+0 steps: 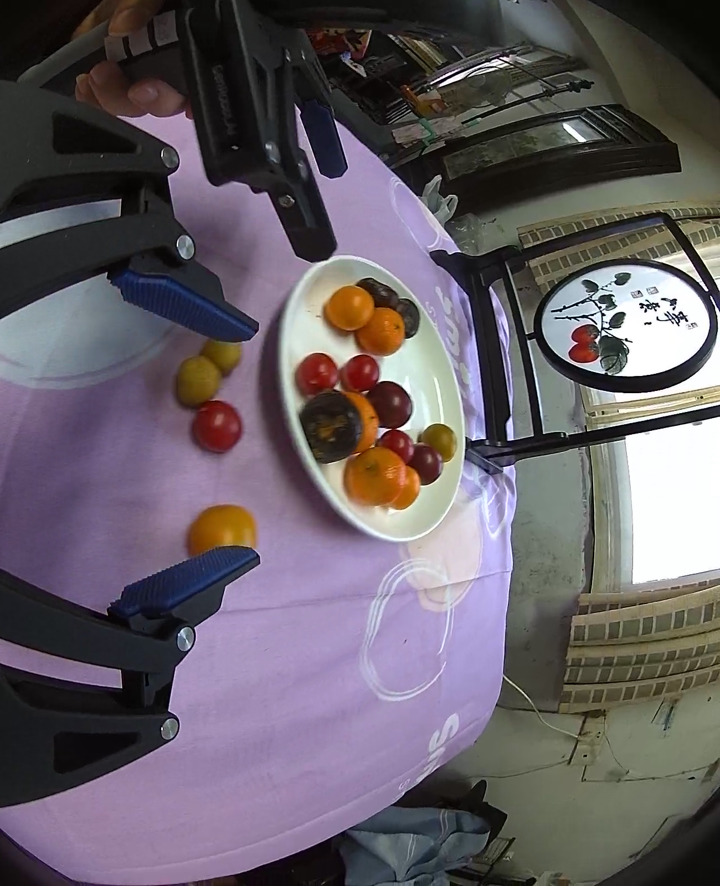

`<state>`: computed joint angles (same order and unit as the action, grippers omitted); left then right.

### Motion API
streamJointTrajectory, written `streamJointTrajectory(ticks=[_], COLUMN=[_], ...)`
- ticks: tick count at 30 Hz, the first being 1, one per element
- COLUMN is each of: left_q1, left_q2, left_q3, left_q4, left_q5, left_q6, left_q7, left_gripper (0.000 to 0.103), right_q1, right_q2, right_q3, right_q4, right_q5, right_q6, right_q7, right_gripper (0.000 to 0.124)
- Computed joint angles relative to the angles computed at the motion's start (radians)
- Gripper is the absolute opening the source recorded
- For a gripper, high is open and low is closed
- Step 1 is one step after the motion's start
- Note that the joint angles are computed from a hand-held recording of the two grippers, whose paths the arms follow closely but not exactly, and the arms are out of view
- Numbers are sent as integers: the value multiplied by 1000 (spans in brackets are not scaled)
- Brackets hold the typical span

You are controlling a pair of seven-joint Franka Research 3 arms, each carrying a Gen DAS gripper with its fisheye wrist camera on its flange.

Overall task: Organize fruits
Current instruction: 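Withdraw both open grippers from the plate toward the remaining fruit, then grasp a yellow fruit with the left gripper while the right gripper grasps another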

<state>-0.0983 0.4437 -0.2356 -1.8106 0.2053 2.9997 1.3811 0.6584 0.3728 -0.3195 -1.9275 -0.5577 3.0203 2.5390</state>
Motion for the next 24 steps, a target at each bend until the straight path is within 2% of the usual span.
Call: streamJointTrajectory(ticks=[2,6,12,17,20,22,24], left_q1=[9,32,43,112,103,75,93], left_q2=[-30,-59,-60,-28,-14,-3,5], left_q3=[-9,-32,-30,-100,-88,-57,-77], left_q4=[-58,-128,-164,-145,-140,-125,-110], left_q5=[-2,-17,-21,-75,-75,-61,-79], left_q6=[20,32,63,42,37,15,-12], left_q7=[3,22,25,78,89,76,92], left_gripper=[98,98,98,98,98,98,98], right_q1=[35,41,-28,-68,-89,-111,-134], right_q2=[-22,-52,-56,-30,-4,15,43], right_q3=[-32,-29,63,117,145,173,206], right_q4=[-34,-78,-94,-67,-40,-23,3], right_q5=[-40,-103,-123,-114,-79,-31,40], right_q6=[4,-8,-67,-114,-130,-128,-123], right_q7=[34,81,84,55,19,-36,-115], right_gripper=[77,78,78,78,78,78,78])
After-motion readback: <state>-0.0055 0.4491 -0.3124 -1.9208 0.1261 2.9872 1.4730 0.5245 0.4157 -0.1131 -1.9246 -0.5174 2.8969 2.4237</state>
